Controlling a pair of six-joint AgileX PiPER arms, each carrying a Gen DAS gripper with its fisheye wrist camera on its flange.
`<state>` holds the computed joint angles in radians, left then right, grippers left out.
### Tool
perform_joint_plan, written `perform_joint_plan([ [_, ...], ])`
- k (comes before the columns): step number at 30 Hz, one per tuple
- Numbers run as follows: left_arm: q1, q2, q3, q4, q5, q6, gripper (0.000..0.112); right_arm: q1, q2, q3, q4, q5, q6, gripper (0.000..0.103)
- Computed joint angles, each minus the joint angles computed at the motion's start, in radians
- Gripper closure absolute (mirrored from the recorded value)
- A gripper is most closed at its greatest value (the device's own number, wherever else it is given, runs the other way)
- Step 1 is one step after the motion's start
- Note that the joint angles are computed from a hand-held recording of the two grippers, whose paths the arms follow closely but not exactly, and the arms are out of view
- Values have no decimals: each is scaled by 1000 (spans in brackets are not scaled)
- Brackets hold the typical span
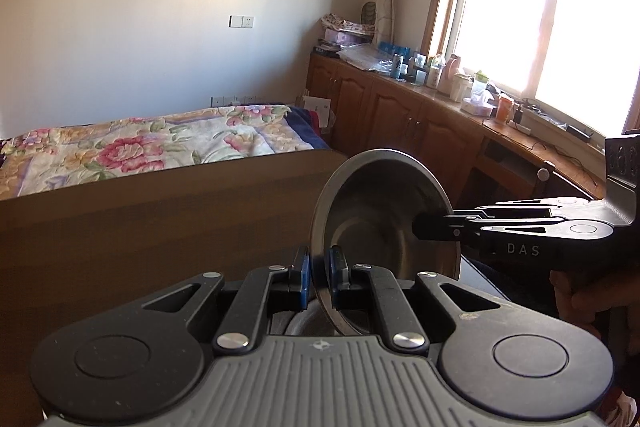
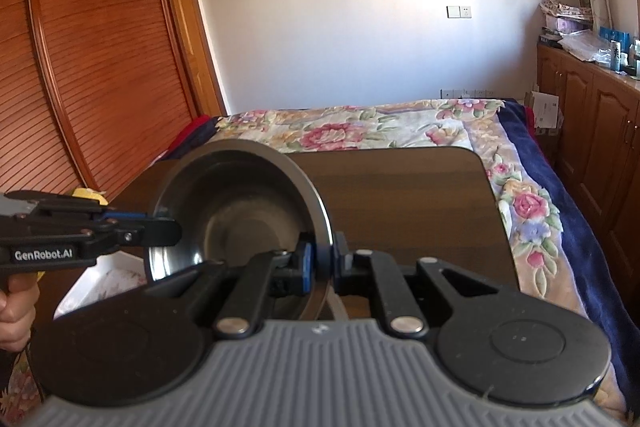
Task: Organize plates and bowls
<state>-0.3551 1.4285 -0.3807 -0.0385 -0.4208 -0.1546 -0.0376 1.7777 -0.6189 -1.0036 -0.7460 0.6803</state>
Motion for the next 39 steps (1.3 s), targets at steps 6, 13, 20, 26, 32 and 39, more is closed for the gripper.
perform_joint_plan([
  [6, -41, -21, 54, -98, -30, 62, 102, 2, -20, 40, 7, -13, -22, 91],
  [13, -90, 12, 98, -202, -82, 126, 102, 10, 3, 76, 47, -35, -81, 91],
  [20, -80, 90, 121, -155, -148, 75, 101, 12, 46, 97, 86, -55, -128, 91],
  [26, -117, 134, 106, -234, -167, 130, 101, 21, 70, 102, 113, -68, -143, 91],
  [32, -130, 172, 111, -270, -206, 158, 100, 30, 102, 108, 157, -96, -187, 91],
  [39, -204, 219, 121, -375, -293, 205, 98, 58, 115, 139, 268, -139, -307, 91],
])
